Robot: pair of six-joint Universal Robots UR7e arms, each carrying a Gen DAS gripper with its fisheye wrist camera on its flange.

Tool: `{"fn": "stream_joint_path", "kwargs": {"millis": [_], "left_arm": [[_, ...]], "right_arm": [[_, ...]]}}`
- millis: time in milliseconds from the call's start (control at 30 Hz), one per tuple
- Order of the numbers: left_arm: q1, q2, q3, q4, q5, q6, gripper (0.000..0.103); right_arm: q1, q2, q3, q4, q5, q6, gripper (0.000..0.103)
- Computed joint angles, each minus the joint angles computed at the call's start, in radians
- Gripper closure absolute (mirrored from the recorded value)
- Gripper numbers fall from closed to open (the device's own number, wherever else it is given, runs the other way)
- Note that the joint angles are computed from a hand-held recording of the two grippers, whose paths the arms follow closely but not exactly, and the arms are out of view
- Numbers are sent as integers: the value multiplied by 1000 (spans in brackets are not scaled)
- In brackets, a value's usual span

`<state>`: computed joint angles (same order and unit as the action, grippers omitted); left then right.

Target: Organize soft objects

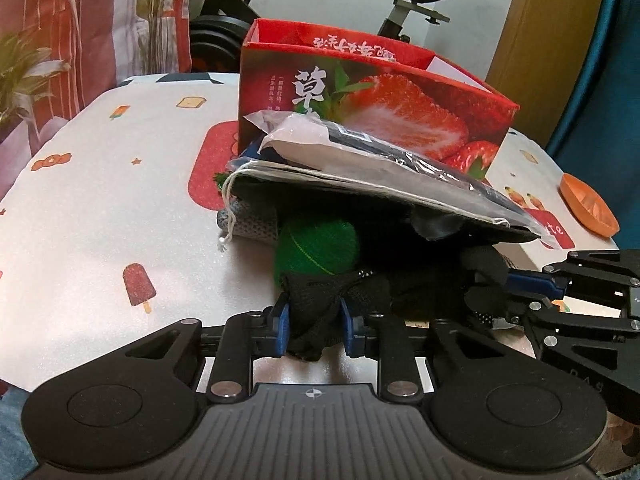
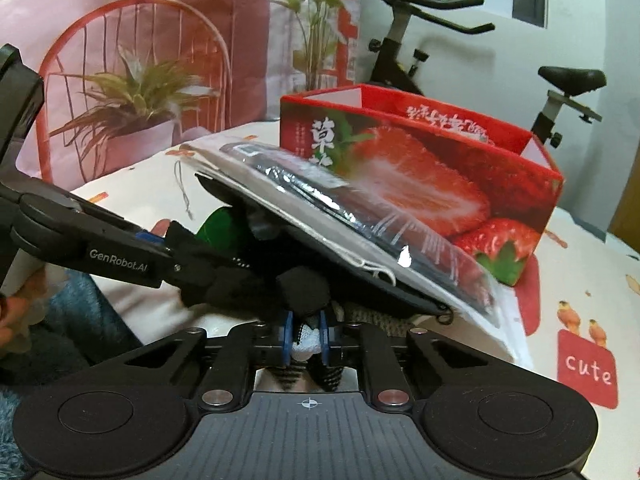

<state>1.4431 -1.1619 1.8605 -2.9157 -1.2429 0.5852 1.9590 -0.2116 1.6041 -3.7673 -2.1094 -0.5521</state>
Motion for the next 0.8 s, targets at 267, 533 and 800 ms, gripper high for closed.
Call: {"fn": "stream_joint_path", "kwargs": {"millis": [267, 533, 800], "left_arm": [[17, -58, -14, 76, -98, -25, 77], [21, -80, 4, 74, -120, -12, 87], [23, -86, 13, 57, -139, 7, 91]], "right_arm": [[2, -33, 38, -24, 61, 8, 94], [8, -42, 49, -4, 89, 0, 94], [8, -49, 56, 1, 85, 16, 94]]}}
